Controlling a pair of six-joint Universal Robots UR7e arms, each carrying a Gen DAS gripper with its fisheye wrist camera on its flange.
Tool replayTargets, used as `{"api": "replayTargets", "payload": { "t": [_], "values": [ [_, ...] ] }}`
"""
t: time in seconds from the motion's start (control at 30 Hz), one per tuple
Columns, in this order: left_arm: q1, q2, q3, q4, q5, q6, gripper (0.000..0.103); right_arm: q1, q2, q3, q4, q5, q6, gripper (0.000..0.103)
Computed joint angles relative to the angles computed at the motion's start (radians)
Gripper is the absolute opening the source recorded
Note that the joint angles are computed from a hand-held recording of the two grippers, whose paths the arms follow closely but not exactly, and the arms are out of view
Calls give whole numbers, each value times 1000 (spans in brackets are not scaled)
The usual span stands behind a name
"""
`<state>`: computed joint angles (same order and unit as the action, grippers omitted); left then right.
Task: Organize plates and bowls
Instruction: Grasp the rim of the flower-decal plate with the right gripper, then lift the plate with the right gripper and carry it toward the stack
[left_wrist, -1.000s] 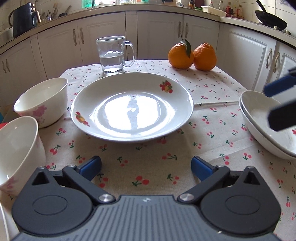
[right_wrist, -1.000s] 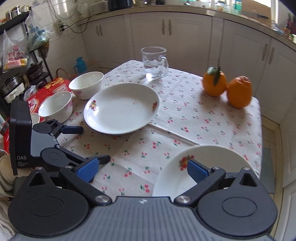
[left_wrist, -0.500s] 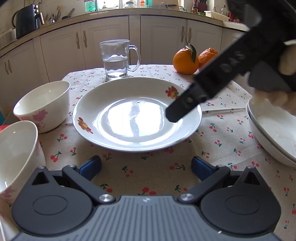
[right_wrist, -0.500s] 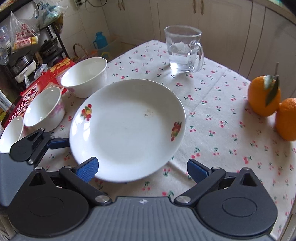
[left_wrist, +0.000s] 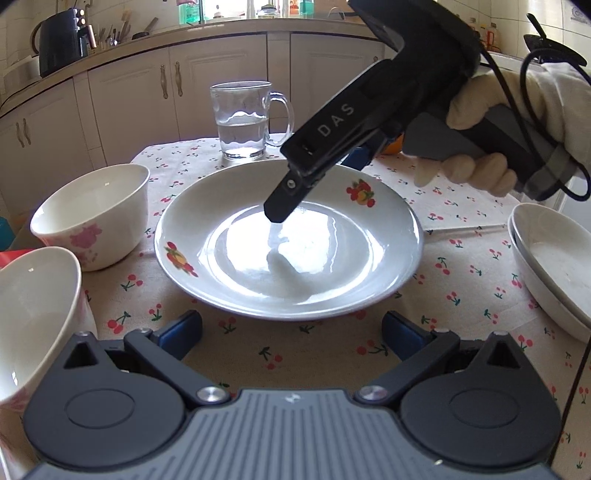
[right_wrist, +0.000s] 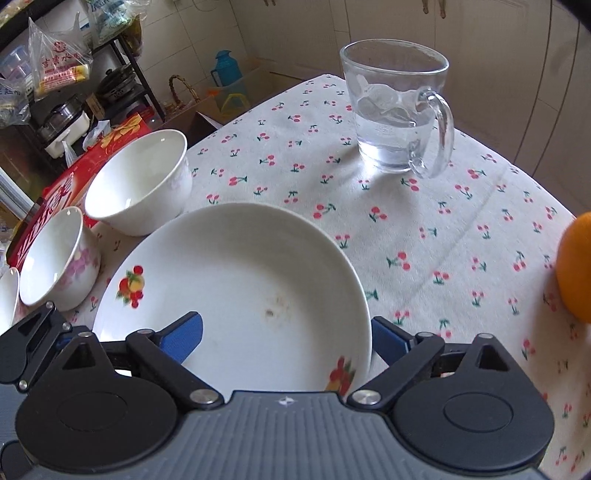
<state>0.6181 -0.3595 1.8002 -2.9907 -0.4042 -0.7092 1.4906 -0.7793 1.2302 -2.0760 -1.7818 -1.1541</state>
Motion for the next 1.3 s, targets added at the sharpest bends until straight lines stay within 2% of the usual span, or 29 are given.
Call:
{"api": "replayTargets", "payload": {
  "t": [0.2, 0.27, 0.4, 0.73, 1.1, 1.3],
  "values": [
    [2, 5, -7, 5, 18, -19, 98, 8, 45, -81, 79, 22, -16, 86],
    [1, 7, -6, -6, 24, -14, 93, 11, 57, -105, 102, 24, -16, 84],
    [1, 10, -8, -13, 28, -10, 92, 11, 76, -148, 150, 37, -1, 79],
    [-5, 14, -7, -31, 26, 24, 89, 6, 58, -127, 148, 40, -6, 79],
    [-19, -20, 39, -34, -20, 68, 89, -12, -12, -42, 132, 19, 0, 79],
    [-19, -14, 40, -54, -12, 87, 90, -16, -5, -43, 119, 46, 0, 79]
  ]
}}
